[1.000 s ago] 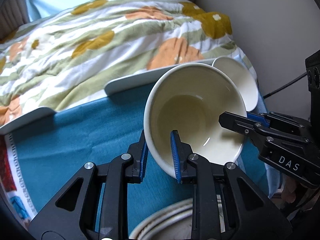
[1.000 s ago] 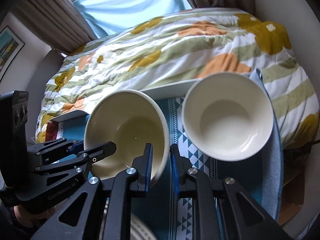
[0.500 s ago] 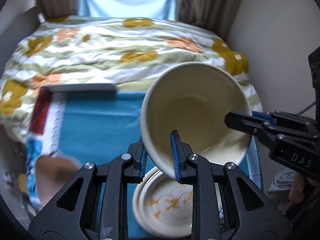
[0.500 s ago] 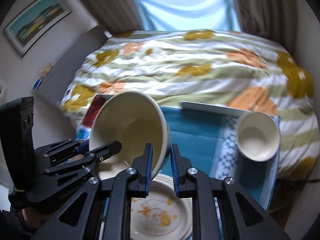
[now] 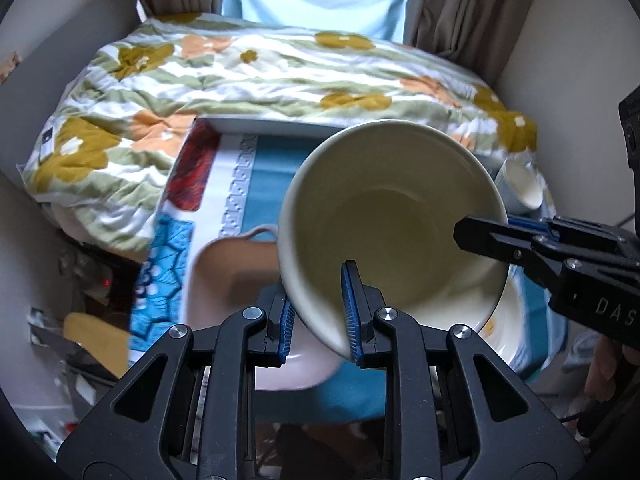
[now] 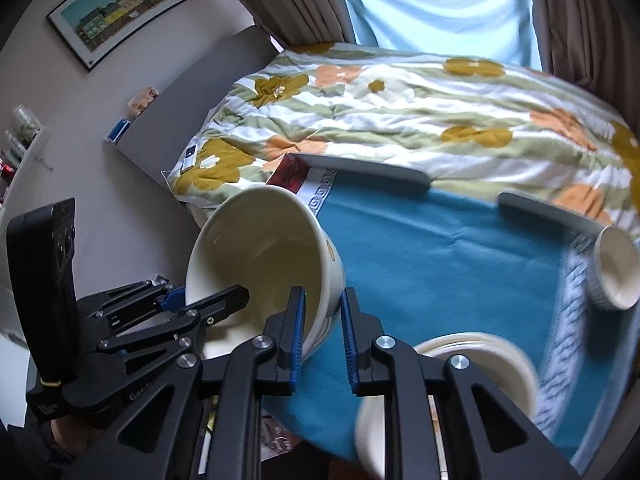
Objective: Organize plates and bowls
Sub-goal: 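Carry the cream bowl and lower it into the mauve bowl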
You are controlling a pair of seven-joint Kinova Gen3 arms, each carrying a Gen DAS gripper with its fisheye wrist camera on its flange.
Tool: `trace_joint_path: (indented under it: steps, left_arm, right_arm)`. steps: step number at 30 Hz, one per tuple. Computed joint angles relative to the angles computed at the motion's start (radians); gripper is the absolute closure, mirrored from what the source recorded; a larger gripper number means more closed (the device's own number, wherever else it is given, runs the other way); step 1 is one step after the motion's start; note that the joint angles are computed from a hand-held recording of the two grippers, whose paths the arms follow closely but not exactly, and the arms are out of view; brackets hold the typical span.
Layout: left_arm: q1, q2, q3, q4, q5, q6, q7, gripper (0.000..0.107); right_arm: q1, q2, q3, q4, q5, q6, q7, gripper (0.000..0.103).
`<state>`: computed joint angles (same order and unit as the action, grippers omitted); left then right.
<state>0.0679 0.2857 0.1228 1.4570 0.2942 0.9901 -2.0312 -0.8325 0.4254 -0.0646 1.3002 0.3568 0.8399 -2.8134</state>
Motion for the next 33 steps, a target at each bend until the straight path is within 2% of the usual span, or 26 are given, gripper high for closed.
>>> trace_joint_path:
  steps: [5,9,17,26,33]
  left_arm:
    - [-0.082,0.091,-0.005,-0.046,0.023,0.063,-0.129,0.088]
    - [-0.090,0.150,-0.005,-0.079,-0.008,0.094,-0.177,0.088]
    - [-0.092,0.251,-0.001,-0.147,-0.057,0.146,-0.263,0.088]
    - [-0.078,0.297,0.001,-0.171,-0.085,0.177,-0.308,0.088]
    - [-0.056,0.292,-0.007,-0.153,-0.115,0.135,-0.311,0.088]
  right_arm:
    - [-0.024,0.130,0.011,-0.141,-0.030,0.048,-0.021,0.087]
    - [-0.039,0.212,0.025,-0.226,-0.072,0.095,-0.034,0.087]
    - [-0.047,0.310,0.037,-0.313,-0.142,0.155,-0.080,0.087]
    - [-0.055,0.341,0.044,-0.345,-0.168,0.202,-0.103,0.087]
    - [-0.053,0.342,0.040,-0.333,-0.175,0.190,-0.100,0.087]
